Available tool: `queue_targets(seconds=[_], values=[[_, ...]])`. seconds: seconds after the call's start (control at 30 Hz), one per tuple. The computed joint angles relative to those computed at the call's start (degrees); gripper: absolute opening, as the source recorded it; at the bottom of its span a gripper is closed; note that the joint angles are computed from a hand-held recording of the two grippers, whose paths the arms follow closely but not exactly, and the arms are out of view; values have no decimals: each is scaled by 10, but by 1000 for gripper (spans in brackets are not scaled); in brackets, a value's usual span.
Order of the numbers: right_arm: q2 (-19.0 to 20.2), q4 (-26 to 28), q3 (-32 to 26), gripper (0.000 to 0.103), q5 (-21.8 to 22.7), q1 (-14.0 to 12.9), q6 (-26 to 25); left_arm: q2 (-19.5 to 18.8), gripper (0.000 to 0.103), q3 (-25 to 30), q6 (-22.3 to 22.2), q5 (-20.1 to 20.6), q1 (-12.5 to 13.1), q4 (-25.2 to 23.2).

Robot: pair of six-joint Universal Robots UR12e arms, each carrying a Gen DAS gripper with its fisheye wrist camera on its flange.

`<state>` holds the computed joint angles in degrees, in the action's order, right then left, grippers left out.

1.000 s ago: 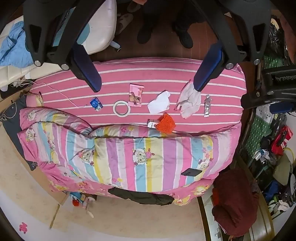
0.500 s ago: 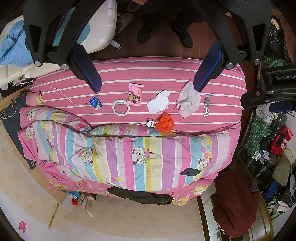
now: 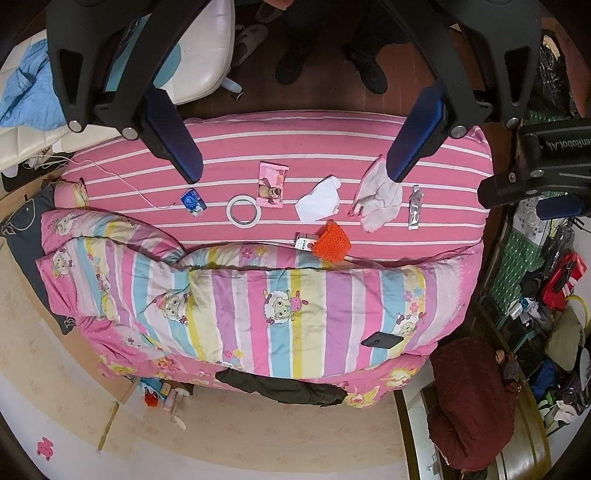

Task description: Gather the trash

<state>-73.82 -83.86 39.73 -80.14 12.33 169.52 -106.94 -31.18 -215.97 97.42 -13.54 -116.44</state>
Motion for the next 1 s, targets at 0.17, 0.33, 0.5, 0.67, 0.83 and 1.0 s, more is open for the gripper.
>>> queue_targets(seconds=[0.17, 0.33, 0.5, 0.67, 0.83, 1.0], values=[[2, 4, -7, 98, 1, -2, -2, -2, 98, 1, -1, -1, -1, 2], [1, 3, -5, 98, 1, -2, -2, -2, 98, 4, -5, 1, -4, -1], [0, 2, -4, 98, 0, -2, -1, -7, 98, 10, -6, 1, -6, -3], [3, 5, -8, 98, 0, -3, -2, -7, 98, 10, -7, -2, -6, -1], [4, 7, -13, 98, -1, -5, -3, -8, 98, 8, -9, -10, -6, 3], [6, 11, -17, 98, -6, -6, -3, -1, 98, -7, -6, -29, 1, 13]])
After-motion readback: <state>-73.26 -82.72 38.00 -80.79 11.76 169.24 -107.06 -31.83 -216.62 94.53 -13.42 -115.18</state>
